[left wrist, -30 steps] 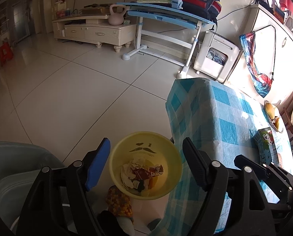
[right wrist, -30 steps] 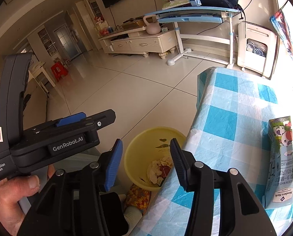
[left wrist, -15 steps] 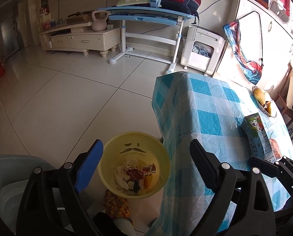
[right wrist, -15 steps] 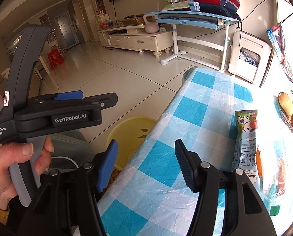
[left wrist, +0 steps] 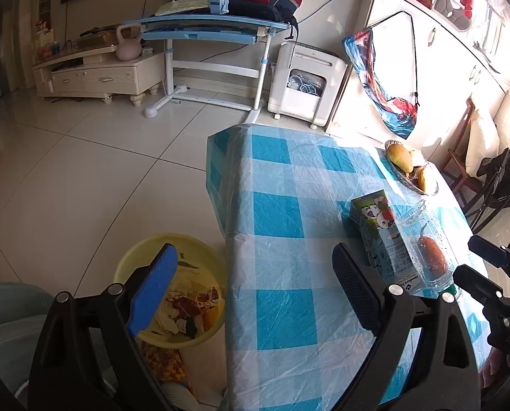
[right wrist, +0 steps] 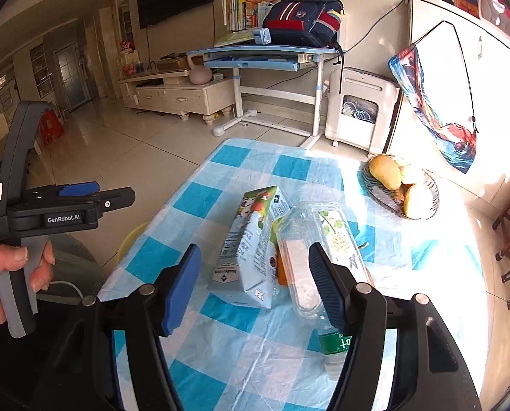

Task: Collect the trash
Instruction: 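Move both open grippers back over the table, then grasp the small orange peel piece on the tablecloth with the right gripper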

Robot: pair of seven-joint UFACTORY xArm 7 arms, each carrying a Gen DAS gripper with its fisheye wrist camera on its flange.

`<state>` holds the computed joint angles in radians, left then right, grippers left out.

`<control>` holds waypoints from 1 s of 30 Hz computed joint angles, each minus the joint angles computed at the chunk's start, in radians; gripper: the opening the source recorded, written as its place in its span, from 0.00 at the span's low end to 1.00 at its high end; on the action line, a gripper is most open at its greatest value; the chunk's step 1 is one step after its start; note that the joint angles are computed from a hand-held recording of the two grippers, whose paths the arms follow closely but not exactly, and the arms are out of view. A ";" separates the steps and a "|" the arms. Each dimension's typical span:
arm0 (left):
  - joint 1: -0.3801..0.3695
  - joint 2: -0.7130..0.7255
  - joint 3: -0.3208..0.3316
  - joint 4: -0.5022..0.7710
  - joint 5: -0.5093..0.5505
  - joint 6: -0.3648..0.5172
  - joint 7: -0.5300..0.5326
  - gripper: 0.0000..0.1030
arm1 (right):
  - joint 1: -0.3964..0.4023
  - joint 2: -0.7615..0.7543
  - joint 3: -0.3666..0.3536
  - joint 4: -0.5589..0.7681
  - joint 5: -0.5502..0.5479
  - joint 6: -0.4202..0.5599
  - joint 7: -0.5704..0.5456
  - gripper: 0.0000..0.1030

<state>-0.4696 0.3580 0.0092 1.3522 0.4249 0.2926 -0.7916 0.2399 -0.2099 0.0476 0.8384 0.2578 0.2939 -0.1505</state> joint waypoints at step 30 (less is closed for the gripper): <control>-0.004 0.246 -0.132 0.279 -0.348 0.119 0.264 0.88 | -0.050 0.082 -0.048 0.028 0.282 0.195 -0.208 0.65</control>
